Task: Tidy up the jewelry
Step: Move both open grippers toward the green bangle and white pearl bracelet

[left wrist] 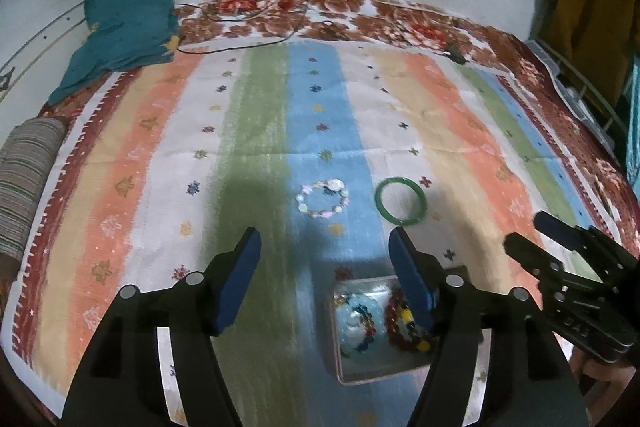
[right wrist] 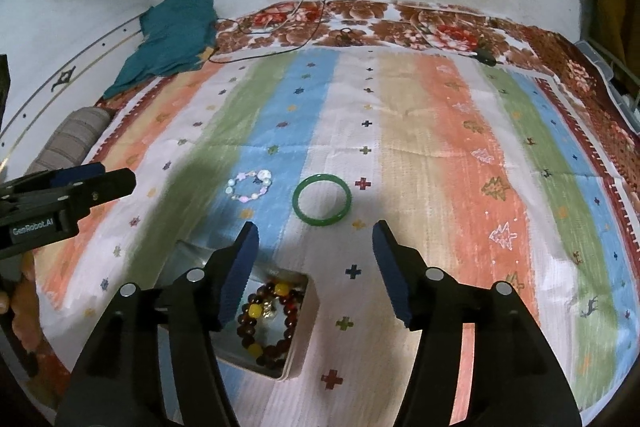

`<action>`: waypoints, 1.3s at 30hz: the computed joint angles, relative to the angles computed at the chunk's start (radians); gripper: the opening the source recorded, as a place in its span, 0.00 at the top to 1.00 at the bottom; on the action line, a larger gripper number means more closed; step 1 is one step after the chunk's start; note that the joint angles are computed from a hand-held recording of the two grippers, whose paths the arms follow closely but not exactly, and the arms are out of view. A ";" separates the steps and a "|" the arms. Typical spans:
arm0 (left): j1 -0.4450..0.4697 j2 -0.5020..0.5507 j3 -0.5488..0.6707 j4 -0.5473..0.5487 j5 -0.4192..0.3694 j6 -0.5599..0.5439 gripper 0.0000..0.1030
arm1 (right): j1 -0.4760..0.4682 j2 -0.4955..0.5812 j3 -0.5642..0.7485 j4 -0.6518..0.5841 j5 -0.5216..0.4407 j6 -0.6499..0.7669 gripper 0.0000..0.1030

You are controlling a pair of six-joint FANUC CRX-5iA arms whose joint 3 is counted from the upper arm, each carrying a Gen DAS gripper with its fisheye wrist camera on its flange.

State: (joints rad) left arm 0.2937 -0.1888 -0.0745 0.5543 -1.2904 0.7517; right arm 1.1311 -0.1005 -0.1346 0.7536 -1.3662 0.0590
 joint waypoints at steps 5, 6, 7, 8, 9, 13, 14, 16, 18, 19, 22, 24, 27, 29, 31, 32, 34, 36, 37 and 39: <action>-0.029 0.033 0.023 -0.043 0.037 0.030 0.32 | -0.026 0.002 0.000 -0.012 0.003 0.002 0.38; -0.034 0.040 0.028 -0.050 0.039 0.034 0.32 | -0.031 0.003 0.000 -0.015 0.004 0.005 0.38; -0.035 0.044 0.031 -0.053 0.040 0.036 0.32 | -0.034 0.004 0.001 -0.016 0.004 0.007 0.37; -0.039 0.054 0.038 -0.060 0.040 0.043 0.31 | -0.040 0.007 0.002 -0.019 0.003 0.010 0.37; -0.042 0.061 0.043 -0.065 0.040 0.046 0.31 | -0.045 0.010 0.005 -0.021 0.003 0.014 0.37; -0.053 0.076 0.049 -0.079 0.050 0.054 0.31 | -0.068 0.023 0.010 -0.031 0.006 0.033 0.36; -0.058 0.079 0.051 -0.084 0.054 0.058 0.31 | -0.073 0.027 0.011 -0.034 0.005 0.038 0.36; -0.069 0.090 0.057 -0.094 0.060 0.069 0.31 | -0.088 0.034 0.011 -0.037 0.008 0.047 0.36; -0.079 0.103 0.065 -0.105 0.065 0.080 0.31 | -0.103 0.040 0.012 -0.045 0.014 0.057 0.36; -0.084 0.108 0.068 -0.110 0.067 0.084 0.31 | -0.110 0.043 0.014 -0.051 0.017 0.061 0.36; -0.099 0.126 0.080 -0.131 0.074 0.096 0.31 | -0.131 0.053 0.018 -0.067 0.028 0.079 0.36; -0.107 0.135 0.086 -0.140 0.079 0.102 0.31 | -0.141 0.059 0.020 -0.075 0.035 0.089 0.36; -0.120 0.153 0.098 -0.155 0.088 0.118 0.31 | -0.155 0.066 0.024 -0.085 0.043 0.101 0.36; -0.127 0.165 0.105 -0.166 0.092 0.128 0.31 | -0.166 0.072 0.027 -0.094 0.051 0.109 0.36; -0.136 0.179 0.114 -0.177 0.094 0.140 0.31 | -0.177 0.078 0.031 -0.104 0.058 0.118 0.36; -0.139 0.184 0.117 -0.182 0.093 0.144 0.31 | -0.183 0.080 0.033 -0.109 0.061 0.123 0.36; -0.143 0.194 0.122 -0.187 0.095 0.150 0.31 | -0.193 0.087 0.036 -0.121 0.068 0.133 0.36; -0.149 0.208 0.132 -0.194 0.091 0.161 0.31 | -0.202 0.091 0.038 -0.130 0.073 0.139 0.36; -0.151 0.215 0.136 -0.197 0.089 0.167 0.31 | -0.209 0.095 0.040 -0.136 0.077 0.143 0.36; -0.158 0.232 0.148 -0.205 0.083 0.178 0.31 | -0.218 0.105 0.047 -0.144 0.079 0.155 0.36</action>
